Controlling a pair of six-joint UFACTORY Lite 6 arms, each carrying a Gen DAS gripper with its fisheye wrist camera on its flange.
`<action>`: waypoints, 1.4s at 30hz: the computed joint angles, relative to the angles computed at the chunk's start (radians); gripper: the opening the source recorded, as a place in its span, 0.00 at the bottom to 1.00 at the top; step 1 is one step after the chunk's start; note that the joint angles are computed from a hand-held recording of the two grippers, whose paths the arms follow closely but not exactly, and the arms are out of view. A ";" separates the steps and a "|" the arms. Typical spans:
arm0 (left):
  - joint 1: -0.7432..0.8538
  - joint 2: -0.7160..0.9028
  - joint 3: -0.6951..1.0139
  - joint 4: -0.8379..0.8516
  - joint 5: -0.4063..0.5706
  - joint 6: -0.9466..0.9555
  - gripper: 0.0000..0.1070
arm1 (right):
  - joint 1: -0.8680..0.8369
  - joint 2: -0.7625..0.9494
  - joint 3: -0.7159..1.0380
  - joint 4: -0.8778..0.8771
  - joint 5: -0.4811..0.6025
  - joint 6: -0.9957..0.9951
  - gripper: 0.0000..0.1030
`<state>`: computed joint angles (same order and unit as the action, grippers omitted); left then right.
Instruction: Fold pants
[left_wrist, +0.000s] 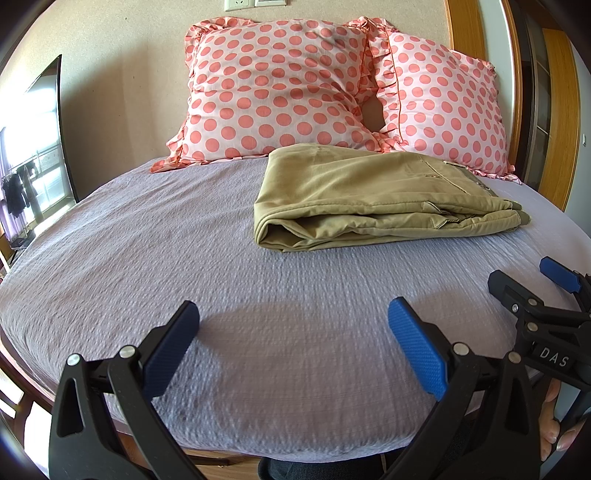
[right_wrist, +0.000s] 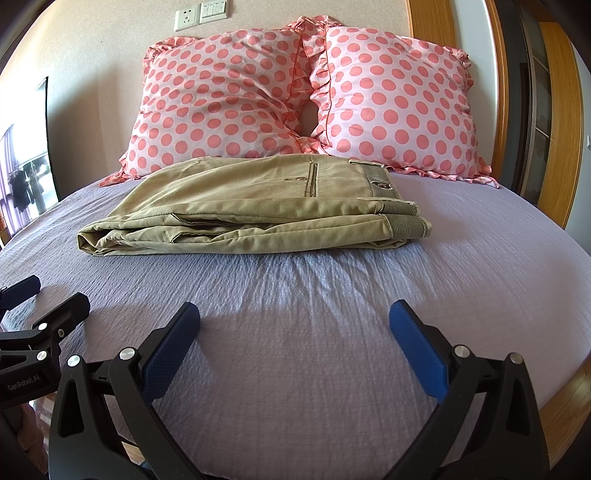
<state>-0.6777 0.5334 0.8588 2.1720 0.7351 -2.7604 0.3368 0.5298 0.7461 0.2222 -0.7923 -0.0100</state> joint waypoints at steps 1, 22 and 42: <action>0.000 0.000 0.000 0.000 0.000 0.000 0.95 | 0.000 0.000 0.000 -0.001 0.000 0.000 0.99; 0.004 -0.011 0.026 -0.048 -0.049 0.059 0.95 | 0.000 0.000 0.001 0.000 0.002 0.000 0.99; 0.002 -0.008 0.032 -0.056 -0.054 0.063 0.95 | -0.002 -0.004 -0.001 -0.005 0.003 0.001 0.99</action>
<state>-0.6757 0.5250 0.8911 2.1164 0.6816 -2.6972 0.3344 0.5263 0.7454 0.2176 -0.7890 -0.0094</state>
